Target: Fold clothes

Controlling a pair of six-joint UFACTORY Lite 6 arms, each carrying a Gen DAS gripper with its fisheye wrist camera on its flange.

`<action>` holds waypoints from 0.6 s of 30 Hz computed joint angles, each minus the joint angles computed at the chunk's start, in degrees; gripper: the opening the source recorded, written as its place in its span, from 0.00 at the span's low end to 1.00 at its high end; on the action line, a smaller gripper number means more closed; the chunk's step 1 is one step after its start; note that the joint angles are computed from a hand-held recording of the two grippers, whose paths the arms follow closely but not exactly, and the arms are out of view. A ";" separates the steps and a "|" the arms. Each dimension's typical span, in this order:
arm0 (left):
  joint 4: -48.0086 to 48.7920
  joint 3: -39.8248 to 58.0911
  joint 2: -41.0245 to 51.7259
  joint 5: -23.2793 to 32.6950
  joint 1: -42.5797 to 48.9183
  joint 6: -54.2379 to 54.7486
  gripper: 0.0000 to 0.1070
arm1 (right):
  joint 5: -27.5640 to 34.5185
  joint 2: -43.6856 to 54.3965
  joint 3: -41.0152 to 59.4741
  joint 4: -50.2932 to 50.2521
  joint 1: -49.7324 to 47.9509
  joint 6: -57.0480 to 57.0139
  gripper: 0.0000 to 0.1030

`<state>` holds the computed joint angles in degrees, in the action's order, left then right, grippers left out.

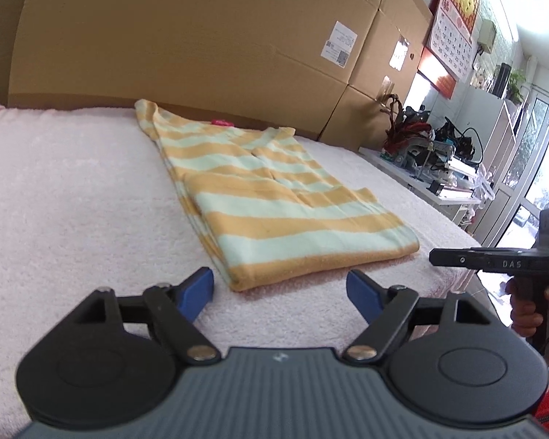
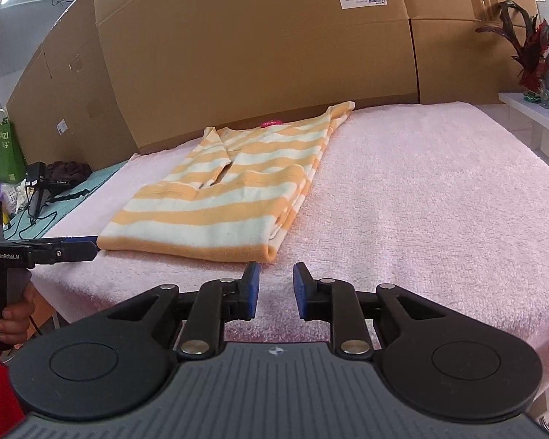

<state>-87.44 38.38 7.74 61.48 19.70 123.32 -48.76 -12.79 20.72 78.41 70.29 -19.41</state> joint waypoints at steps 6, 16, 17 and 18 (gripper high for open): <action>-2.33 -0.48 1.34 0.51 -0.55 5.99 0.74 | -1.43 7.35 4.20 -4.09 -1.08 -3.46 0.36; -6.17 -2.70 0.04 -1.89 -3.25 14.67 0.78 | -7.49 15.17 5.99 -9.08 -0.47 -6.80 0.32; -6.50 -2.81 0.11 -1.92 -3.31 15.30 0.78 | -7.87 15.38 6.03 -8.89 -0.07 -6.91 0.31; -6.78 -2.98 0.14 -1.87 -3.25 15.86 0.78 | -8.16 15.54 5.95 -8.88 0.18 -6.80 0.31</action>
